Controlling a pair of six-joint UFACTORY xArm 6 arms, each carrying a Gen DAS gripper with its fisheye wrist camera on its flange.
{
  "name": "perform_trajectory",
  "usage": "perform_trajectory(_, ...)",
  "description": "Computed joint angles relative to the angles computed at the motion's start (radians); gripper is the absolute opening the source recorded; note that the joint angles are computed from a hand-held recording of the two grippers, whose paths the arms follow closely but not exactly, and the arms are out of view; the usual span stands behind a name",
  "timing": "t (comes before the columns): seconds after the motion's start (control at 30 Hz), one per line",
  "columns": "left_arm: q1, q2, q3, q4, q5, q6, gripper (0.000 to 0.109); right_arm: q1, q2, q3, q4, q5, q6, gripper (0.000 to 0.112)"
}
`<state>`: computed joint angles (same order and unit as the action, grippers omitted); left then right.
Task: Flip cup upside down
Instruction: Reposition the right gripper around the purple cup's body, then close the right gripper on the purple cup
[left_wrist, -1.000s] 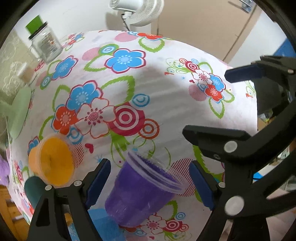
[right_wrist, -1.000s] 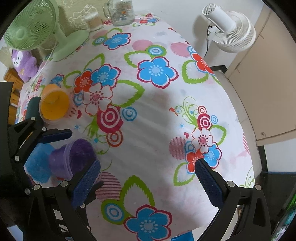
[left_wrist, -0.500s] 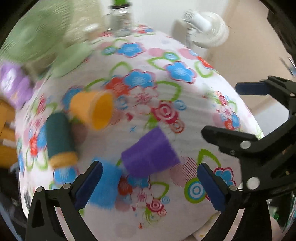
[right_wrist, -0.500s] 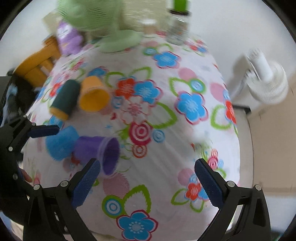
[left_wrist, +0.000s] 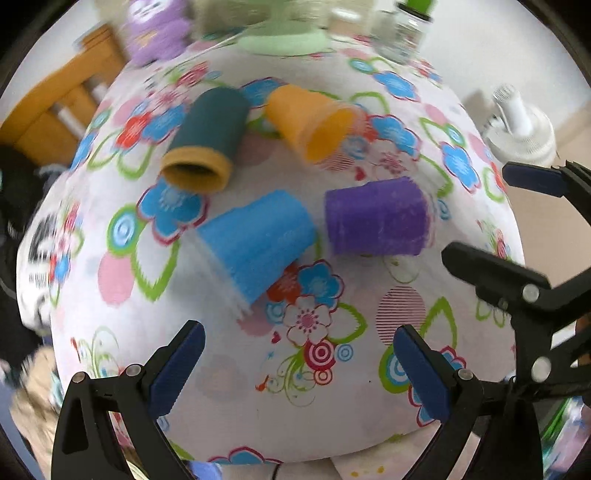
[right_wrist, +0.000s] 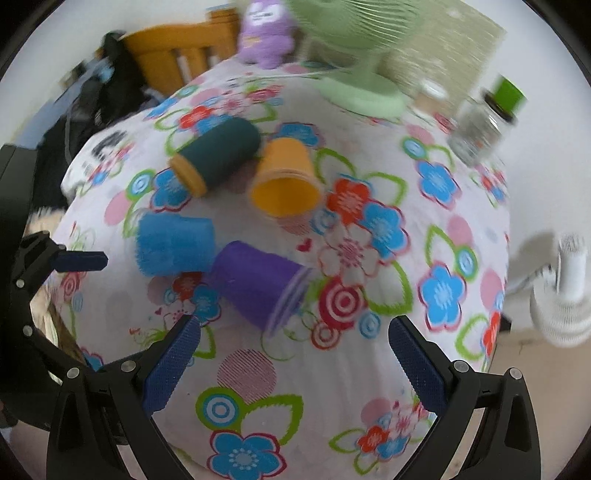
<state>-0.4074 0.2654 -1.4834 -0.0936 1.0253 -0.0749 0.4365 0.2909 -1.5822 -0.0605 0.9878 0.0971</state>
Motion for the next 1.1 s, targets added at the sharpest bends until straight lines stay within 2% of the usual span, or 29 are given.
perform_trajectory(0.2, 0.010, -0.009, 0.028, 0.017, -0.018, -0.104, 0.103, 0.007, 0.109, -0.136, 0.038, 0.062, -0.167, 0.100)
perform_trajectory(0.4, 0.026, 0.014, 0.023, 0.005, -0.015, -0.169, 0.103, 0.012, 0.223, -0.265, 0.025, 0.114, -0.269, 0.100)
perform_trajectory(0.6, 0.041, 0.048, 0.001, -0.014, -0.011, -0.178, 0.103, 0.017, 0.333, -0.395, 0.013, 0.160, -0.359, 0.097)
perform_trajectory(0.8, 0.047, 0.096, -0.039, -0.028, 0.015, -0.166, 0.103, 0.022, 0.435, -0.523, 0.018, 0.254, -0.443, 0.095)
perform_trajectory(1.1, 0.043, 0.187, -0.124, -0.046, 0.070, -0.163, 0.103, 0.019, 0.568, -0.696, 0.054, 0.390, -0.507, 0.081)
